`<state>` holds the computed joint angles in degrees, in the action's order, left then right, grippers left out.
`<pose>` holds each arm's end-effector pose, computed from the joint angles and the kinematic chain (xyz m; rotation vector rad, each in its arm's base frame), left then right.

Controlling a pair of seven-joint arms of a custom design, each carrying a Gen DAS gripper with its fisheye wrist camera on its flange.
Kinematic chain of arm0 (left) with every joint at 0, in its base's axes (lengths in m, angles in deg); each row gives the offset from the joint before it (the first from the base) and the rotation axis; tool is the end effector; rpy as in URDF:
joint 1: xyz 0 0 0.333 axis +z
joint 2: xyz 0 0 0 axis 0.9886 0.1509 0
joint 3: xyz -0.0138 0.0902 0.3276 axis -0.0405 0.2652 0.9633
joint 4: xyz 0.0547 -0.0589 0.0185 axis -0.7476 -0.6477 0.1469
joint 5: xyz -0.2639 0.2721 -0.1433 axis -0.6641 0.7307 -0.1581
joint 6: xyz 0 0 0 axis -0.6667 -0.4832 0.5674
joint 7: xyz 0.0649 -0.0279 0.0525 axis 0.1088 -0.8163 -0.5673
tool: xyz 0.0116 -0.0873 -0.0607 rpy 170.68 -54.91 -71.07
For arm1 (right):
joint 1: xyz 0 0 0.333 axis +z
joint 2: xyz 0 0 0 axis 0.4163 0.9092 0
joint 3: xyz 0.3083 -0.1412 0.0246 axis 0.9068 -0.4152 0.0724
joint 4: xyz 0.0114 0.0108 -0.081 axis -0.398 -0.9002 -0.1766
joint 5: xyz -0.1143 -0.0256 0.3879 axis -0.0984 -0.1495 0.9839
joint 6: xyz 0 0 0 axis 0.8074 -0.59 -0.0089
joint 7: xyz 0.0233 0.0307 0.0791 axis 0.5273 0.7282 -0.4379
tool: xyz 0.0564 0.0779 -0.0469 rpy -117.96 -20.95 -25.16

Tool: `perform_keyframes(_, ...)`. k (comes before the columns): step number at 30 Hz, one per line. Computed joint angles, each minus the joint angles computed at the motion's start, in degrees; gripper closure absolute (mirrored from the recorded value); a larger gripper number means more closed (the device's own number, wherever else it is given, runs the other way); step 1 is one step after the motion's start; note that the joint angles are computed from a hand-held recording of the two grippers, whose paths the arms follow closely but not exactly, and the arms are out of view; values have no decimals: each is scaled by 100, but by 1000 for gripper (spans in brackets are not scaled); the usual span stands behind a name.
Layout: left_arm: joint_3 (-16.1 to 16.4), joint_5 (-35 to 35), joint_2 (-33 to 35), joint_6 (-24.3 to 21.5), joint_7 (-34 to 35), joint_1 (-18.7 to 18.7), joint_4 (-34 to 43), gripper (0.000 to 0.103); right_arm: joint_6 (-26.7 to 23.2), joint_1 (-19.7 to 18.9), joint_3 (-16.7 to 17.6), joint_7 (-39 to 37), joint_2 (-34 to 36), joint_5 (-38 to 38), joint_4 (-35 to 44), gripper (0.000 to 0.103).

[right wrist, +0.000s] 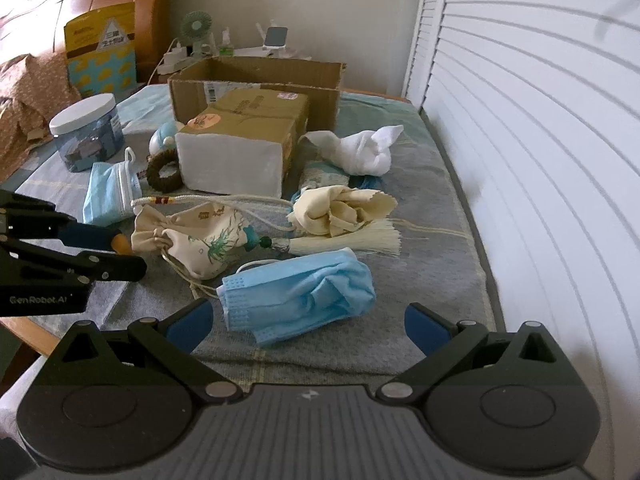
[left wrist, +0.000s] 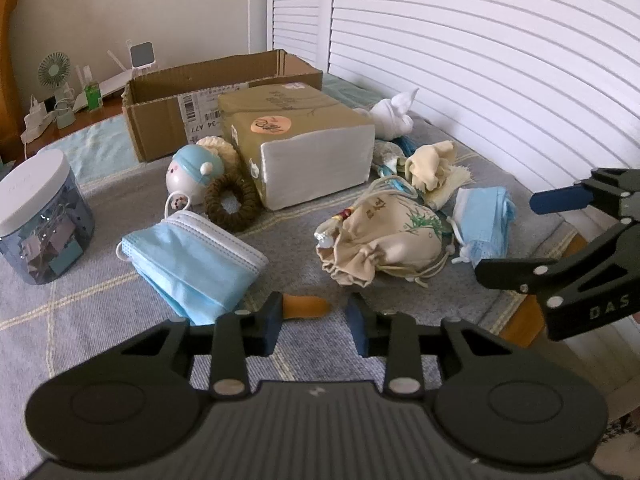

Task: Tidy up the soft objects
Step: 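Lower the right tool onto the blue face mask and close it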

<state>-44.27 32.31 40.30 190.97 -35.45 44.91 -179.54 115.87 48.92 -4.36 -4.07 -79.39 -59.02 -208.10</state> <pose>0.5106 -0.5142 0.4268 -1.8323 1.6734 -0.7457 0.5491 0.2917 0.4660 -2.2210 1.0177 -0.4799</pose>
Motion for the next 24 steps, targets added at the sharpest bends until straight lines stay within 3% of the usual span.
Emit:
perform_keyframes(10,-6,-36,2,-1,37,1,3,69,17,-87,168,-749,325,539,315,1)
perform_keyframes(15,-10,-57,24,-25,106,-9,37,70,-42,90,-23,-524,382,242,369,15)
perform_keyframes(21,-16,-80,11,55,169,3,19,80,-3,135,-103,-245,290,-10,270,25)
perform_keyframes(24,-16,-89,-8,72,162,2,-1,81,2,128,-112,-135,227,-75,224,28)
